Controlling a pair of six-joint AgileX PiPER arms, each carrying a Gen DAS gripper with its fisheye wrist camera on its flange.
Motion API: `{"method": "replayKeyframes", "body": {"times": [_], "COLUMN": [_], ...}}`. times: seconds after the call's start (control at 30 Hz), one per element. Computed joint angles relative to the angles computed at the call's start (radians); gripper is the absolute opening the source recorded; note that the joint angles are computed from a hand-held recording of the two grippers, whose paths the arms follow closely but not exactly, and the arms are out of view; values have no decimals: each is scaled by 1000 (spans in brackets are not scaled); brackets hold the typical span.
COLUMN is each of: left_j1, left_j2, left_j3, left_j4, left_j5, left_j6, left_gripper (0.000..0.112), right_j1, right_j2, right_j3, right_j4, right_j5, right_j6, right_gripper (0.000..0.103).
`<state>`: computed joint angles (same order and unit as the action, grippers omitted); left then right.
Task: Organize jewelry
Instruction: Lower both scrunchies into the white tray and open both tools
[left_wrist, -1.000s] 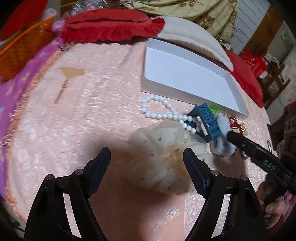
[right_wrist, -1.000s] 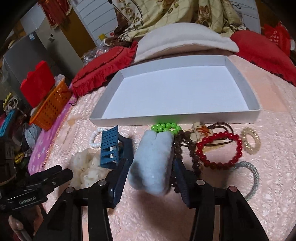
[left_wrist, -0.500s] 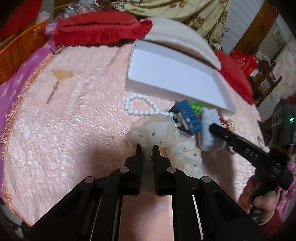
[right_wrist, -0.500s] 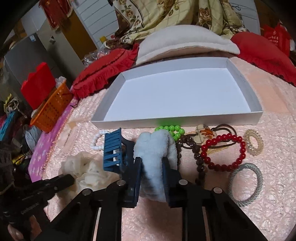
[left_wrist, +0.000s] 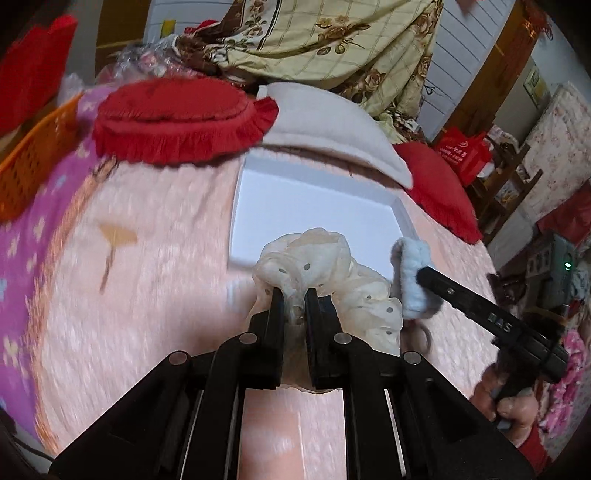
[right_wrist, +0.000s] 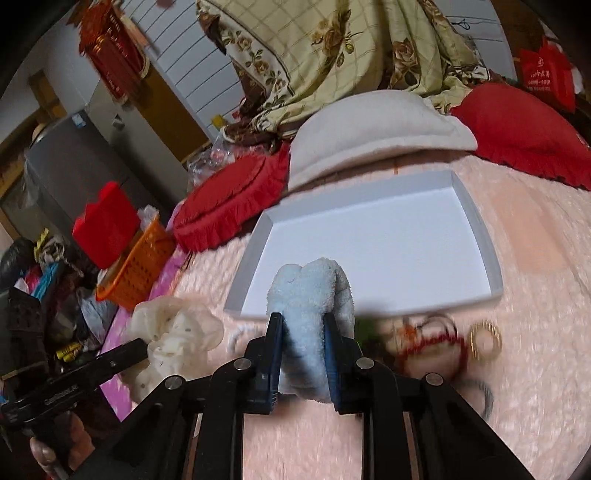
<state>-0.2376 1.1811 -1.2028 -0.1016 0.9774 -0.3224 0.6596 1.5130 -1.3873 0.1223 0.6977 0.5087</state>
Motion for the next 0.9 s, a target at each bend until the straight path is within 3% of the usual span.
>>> {"method": "replayKeyframes", "body": {"times": [0.17, 0.3, 0.53, 0.67, 0.7, 0.8, 0.9], "left_j1": [80, 88, 108, 119, 125, 138, 153], "left_j2": [278, 515, 801, 835, 821, 779, 721], "left_j3": [-196, -396, -670, -693, -672, -629, -581], "left_j4": [-34, 59, 161, 142, 123, 68, 2], "left_j5": [-30, -39, -1, -19, -41, -63, -59], "left_j6": [69, 52, 25, 70, 94, 132, 151], "left_gripper": [9, 9, 14, 41, 43, 46, 47], "right_j1": [-96, -153, -188, -195, -193, -191, -190], "right_j2": [190, 385, 729, 871, 892, 832, 722], "right_j3": [-208, -421, -877, -1113, -1152, -1052, -897], "right_j4": [126, 220, 258, 241, 235, 229, 213], "right_j5": [51, 108, 274, 406, 427, 373, 307], "right_j6": [-88, -131, -120, -83, -80, -120, -139], "right_gripper": [20, 20, 20, 21, 27, 43, 44]}}
